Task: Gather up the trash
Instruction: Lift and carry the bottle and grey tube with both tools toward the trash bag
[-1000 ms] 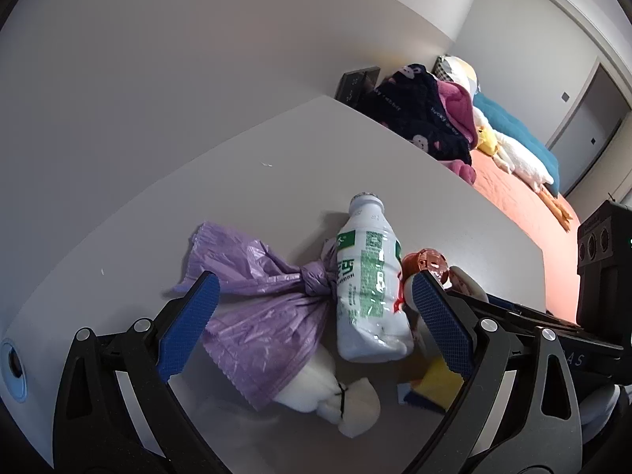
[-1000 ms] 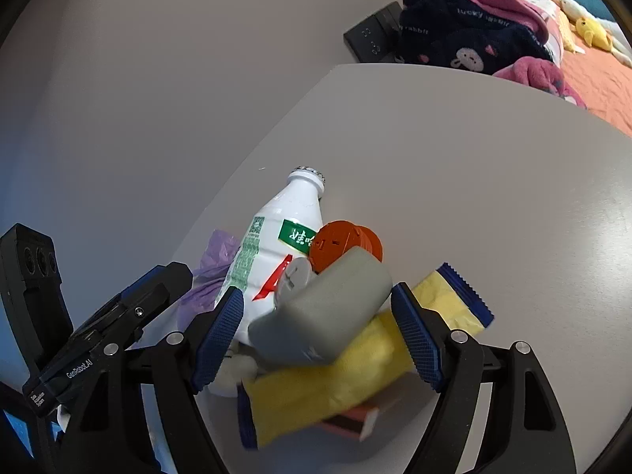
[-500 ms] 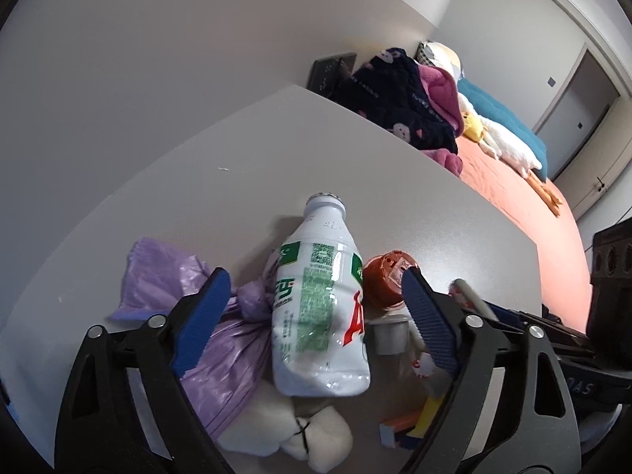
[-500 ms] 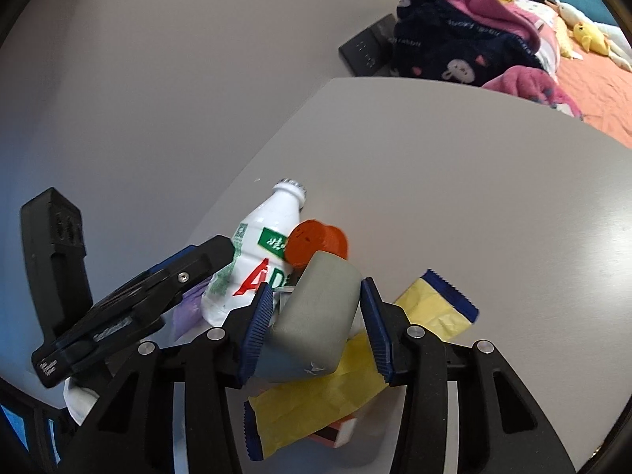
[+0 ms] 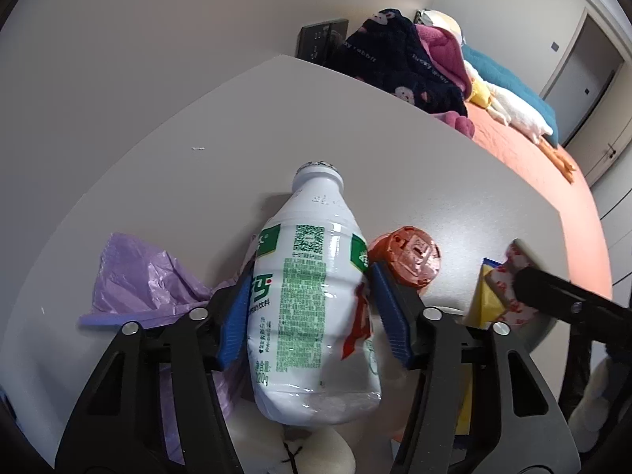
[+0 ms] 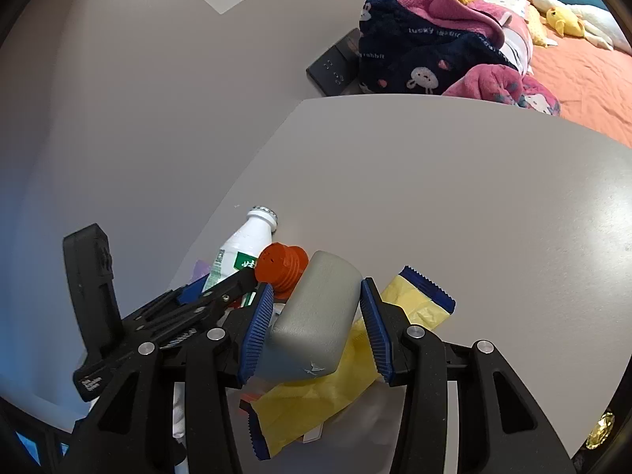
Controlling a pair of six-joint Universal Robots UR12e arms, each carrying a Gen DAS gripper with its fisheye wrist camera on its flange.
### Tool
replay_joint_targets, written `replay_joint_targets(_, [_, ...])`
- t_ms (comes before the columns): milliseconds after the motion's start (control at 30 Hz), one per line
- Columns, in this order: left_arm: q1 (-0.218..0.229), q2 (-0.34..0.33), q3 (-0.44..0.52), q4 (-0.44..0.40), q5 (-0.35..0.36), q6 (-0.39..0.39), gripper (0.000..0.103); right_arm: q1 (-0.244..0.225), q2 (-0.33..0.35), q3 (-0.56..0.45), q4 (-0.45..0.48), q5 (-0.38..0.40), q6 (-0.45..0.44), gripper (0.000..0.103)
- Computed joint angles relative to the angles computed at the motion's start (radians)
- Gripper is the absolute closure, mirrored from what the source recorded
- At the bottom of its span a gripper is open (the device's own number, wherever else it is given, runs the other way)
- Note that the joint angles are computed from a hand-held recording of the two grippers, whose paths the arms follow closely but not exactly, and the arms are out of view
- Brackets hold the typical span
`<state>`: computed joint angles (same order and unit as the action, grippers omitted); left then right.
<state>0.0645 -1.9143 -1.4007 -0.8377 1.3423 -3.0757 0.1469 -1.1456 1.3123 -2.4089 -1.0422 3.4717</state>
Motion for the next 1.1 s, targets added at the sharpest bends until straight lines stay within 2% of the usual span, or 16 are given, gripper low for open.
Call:
replay_joint_targets(67, [-0.001, -0.004, 0.002, -0.001, 0.0, 0.01, 0.047, 0.0, -0.001, 0.001, 0.0, 0.004, 0.0, 0.056])
replay_joint_targets(200, [-0.012, -0.011, 0.008, 0.0, 0.043, 0.038, 0.048, 0.001, -0.005, 0.007, -0.01, 0.005, -0.002, 0.056])
replay_joint_targets(433, [-0.002, 0.01, -0.015, 0.046, -0.016, 0.02, 0.052, -0.004, -0.017, 0.018, -0.033, 0.001, 0.0, 0.056])
replay_joint_targets(700, [0.003, 0.044, -0.031, 0.099, -0.036, -0.017, 0.053, -0.011, -0.047, 0.039, -0.073, 0.003, 0.006, 0.056])
replay_joint_targets(1100, [-0.027, 0.096, -0.063, 0.138, -0.068, -0.026, 0.053, -0.038, -0.126, 0.114, -0.134, -0.004, 0.004, 0.056])
